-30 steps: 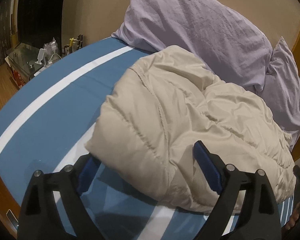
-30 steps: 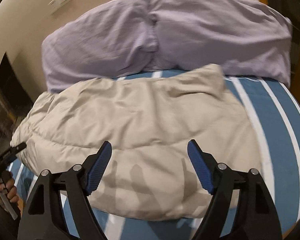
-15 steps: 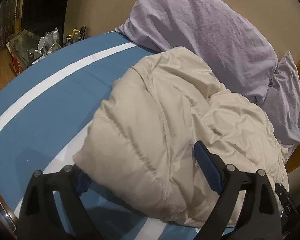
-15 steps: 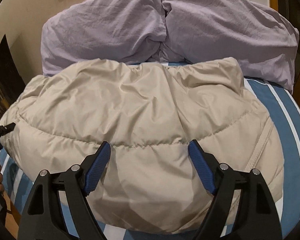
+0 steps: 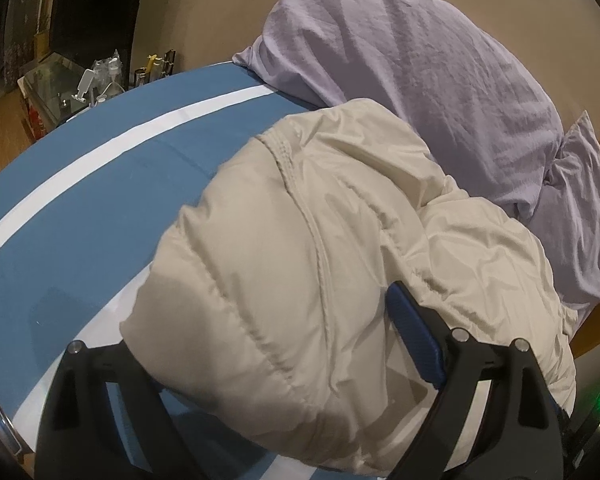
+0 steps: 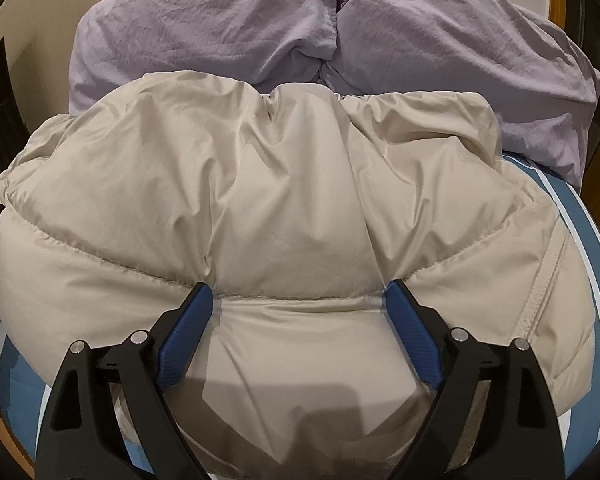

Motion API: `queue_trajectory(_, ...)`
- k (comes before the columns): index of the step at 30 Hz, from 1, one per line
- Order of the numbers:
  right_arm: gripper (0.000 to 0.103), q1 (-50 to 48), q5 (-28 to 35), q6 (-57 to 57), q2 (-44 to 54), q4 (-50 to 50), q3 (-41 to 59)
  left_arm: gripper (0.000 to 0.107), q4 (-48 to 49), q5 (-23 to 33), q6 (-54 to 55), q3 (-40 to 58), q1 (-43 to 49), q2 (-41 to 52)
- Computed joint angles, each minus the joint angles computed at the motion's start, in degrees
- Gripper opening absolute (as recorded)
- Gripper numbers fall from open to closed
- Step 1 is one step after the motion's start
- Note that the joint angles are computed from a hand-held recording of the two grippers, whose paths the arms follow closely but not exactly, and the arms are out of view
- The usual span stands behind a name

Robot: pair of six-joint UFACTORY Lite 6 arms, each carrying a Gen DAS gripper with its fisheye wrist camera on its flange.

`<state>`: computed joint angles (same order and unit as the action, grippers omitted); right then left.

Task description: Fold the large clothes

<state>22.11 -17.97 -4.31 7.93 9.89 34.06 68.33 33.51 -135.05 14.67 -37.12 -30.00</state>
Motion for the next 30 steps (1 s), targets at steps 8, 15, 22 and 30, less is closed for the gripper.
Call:
queue_trajectory(8, 0.090, 0.43, 0.12, -1.63, 0.37, 1.77, 0.51, 0.048, -2.79, 2.17, 3.93, -0.01, -0.62, -5.10)
queue_trajectory(15, 0.091, 0.60, 0.14, -2.72, 0.69, 2.50, 0.71, 0.036, -6.25, 1.67, 9.82, 2.56, 0.33, -10.36)
queue_trajectory(22, 0.091, 1.42, 0.15, -5.96, 1.02, 5.97, 1.05, 0.033, -1.12, 7.87, 6.85, 13.11, -9.48, -7.86)
queue_trajectory(30, 0.091, 0.92, 0.39, -5.10, 0.85, 4.21, 0.96, 0.031, 6.69, 11.87, 3.95, 31.77, -20.66, 10.31)
